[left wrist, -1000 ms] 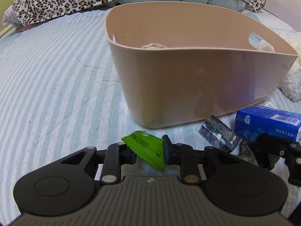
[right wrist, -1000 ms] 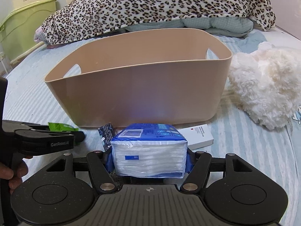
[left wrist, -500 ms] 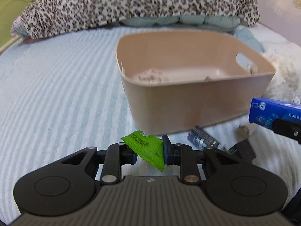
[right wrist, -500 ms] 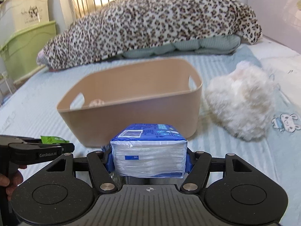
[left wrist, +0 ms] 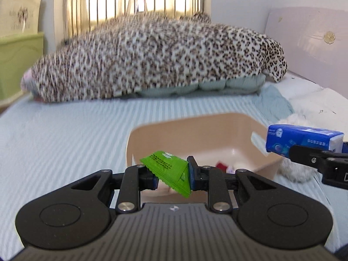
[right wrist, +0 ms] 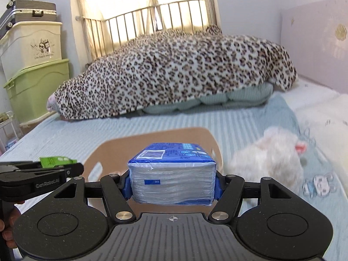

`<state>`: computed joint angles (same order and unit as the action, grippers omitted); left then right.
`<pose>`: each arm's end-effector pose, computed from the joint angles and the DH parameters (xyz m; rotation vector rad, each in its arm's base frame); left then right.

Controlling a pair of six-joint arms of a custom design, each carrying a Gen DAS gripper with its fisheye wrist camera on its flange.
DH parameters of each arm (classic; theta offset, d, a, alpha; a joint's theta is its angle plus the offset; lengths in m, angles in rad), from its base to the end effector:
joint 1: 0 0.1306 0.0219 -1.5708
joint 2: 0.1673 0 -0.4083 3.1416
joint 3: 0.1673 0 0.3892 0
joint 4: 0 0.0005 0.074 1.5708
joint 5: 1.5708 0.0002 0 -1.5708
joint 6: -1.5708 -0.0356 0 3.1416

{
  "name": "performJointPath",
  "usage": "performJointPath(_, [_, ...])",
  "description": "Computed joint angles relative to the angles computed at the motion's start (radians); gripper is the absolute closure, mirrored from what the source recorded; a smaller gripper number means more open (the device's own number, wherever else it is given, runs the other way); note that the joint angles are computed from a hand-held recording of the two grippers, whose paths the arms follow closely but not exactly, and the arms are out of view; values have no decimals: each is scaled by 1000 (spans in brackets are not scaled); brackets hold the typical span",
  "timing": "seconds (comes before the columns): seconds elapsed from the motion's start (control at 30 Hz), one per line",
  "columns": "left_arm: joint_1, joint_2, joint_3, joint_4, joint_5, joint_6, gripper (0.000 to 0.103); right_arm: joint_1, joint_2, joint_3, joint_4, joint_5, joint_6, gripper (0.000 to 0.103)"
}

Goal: Organize objects
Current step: 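Release the green packet into the basket while right tool releases the tissue pack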

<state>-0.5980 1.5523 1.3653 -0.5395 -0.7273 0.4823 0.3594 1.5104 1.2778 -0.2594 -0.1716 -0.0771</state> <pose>0.4593 -0.2848 0.3951 -0.2331 2.0831 0.1971 0.5038 0.1952 0.3952 -0.3991 2.0465 0.4447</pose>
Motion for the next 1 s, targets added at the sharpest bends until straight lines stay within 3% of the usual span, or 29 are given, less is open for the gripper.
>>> performJointPath(0.17, [30, 87, 91, 7, -13, -14, 76, 4, 57, 64, 37, 13, 7, 41])
performJointPath(0.3, [60, 173, 159, -15, -47, -24, 76, 8, 114, 131, 3, 11, 28, 41])
performJointPath(0.47, [92, 239, 204, -105, 13, 64, 76, 26, 184, 198, -36, 34, 69, 41])
performJointPath(0.63, [108, 259, 205, -119, 29, 61, 76, 42, 249, 246, -87, 66, 102, 41])
performJointPath(0.87, [118, 257, 194, -143, 61, 80, 74, 34, 292, 290, -172, 51, 59, 38])
performJointPath(0.9, [115, 253, 192, -148, 57, 84, 68, 34, 288, 288, -177, 50, 63, 33])
performJointPath(1.0, [103, 244, 197, -189, 1, 125, 26, 36, 252, 257, -144, 70, 88, 27])
